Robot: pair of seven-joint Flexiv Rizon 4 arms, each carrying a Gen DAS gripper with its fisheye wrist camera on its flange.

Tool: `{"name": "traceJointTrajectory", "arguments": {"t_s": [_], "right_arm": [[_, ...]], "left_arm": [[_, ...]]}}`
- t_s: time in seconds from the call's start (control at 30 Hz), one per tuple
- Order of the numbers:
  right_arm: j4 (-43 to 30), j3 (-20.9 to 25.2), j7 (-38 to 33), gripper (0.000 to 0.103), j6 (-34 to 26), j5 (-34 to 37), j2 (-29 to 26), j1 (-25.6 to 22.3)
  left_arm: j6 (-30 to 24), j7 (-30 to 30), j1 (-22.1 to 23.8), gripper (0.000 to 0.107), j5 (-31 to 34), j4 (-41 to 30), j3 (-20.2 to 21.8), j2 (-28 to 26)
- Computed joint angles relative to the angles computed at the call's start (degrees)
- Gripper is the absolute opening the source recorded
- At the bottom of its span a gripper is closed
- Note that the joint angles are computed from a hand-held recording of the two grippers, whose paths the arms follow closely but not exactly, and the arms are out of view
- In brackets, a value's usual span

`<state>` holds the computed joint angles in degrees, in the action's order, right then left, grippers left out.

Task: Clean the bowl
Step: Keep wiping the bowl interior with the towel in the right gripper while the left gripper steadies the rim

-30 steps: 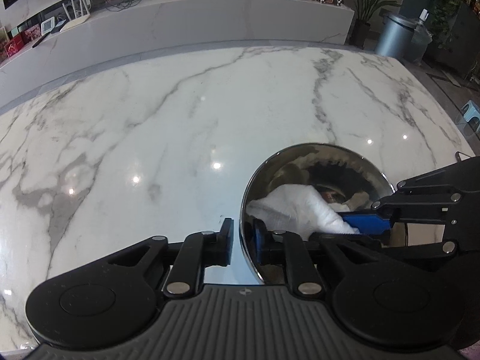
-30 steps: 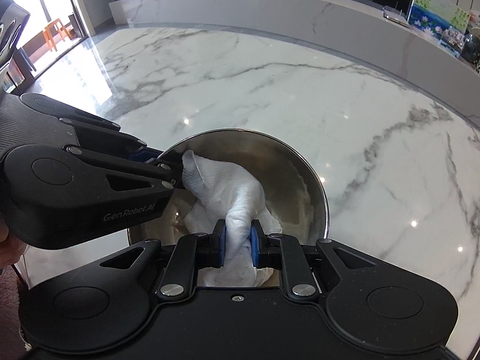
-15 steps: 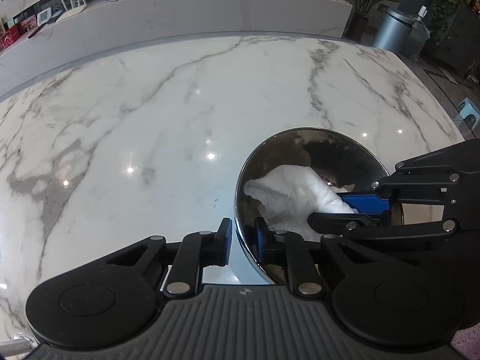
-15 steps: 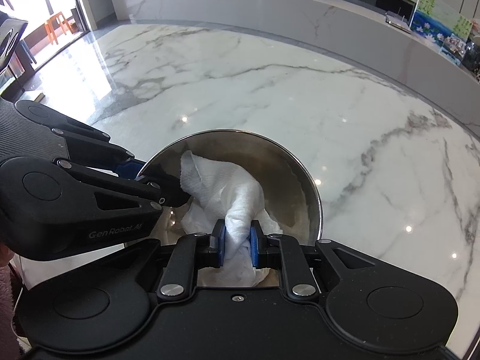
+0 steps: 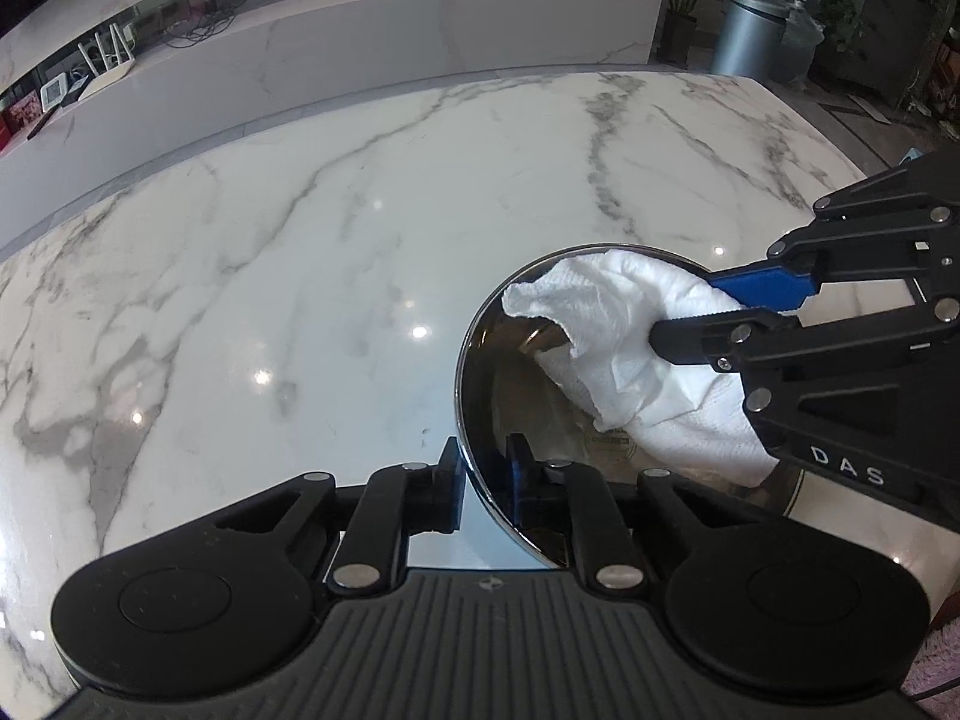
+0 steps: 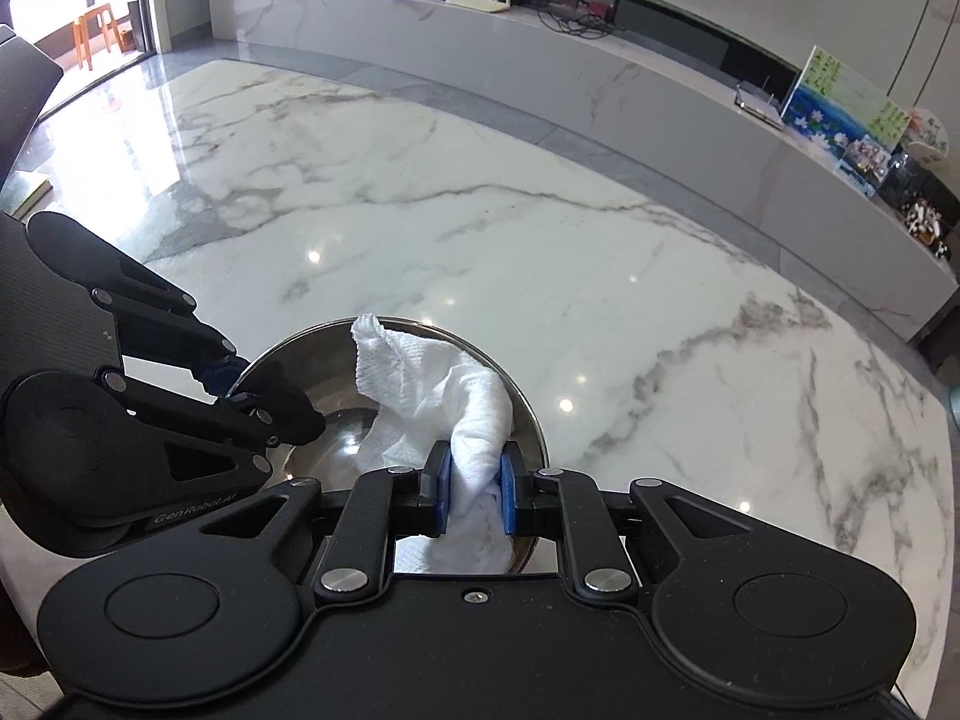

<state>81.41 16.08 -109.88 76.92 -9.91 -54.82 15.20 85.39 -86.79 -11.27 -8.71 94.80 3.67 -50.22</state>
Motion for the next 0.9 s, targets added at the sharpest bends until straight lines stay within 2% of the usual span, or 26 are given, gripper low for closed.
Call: {"name": "traceJointTrajectory", "arguments": {"t_s": [0.27, 0.53, 0.63, 0.77, 0.9], "right_arm": [[-1.2, 1.09, 0.33, 0.014, -2.66, 1.39, -0.94, -0.53], [-2.33, 4.51, -0.95, 0.014, -7.8, 5.6, -1.18, -2.15], [-1.84, 4.06, -1.57, 0.014, -7.4, 6.77, -0.85, -1.67], [-1.75, 3.6, -1.79, 0.014, -7.34, 7.59, -0.65, -1.31], [-1.54, 3.32, -1.77, 0.014, -7.07, 8.02, -0.5, -1.08]], "left_arm": [[0.63, 0.43, 0.87, 0.013, -0.34, 0.08, -1.04, -0.21], [1.08, 0.16, 0.56, 0.013, -0.6, -0.02, -0.64, -0.42], [1.01, -0.41, 0.38, 0.013, -0.98, -0.06, -0.46, -0.43], [-1.28, -2.76, -1.08, 0.014, -1.59, -0.61, 1.28, -0.09], [-3.32, -4.21, 1.06, 0.021, -2.75, 0.22, -1.48, 0.67]]}}
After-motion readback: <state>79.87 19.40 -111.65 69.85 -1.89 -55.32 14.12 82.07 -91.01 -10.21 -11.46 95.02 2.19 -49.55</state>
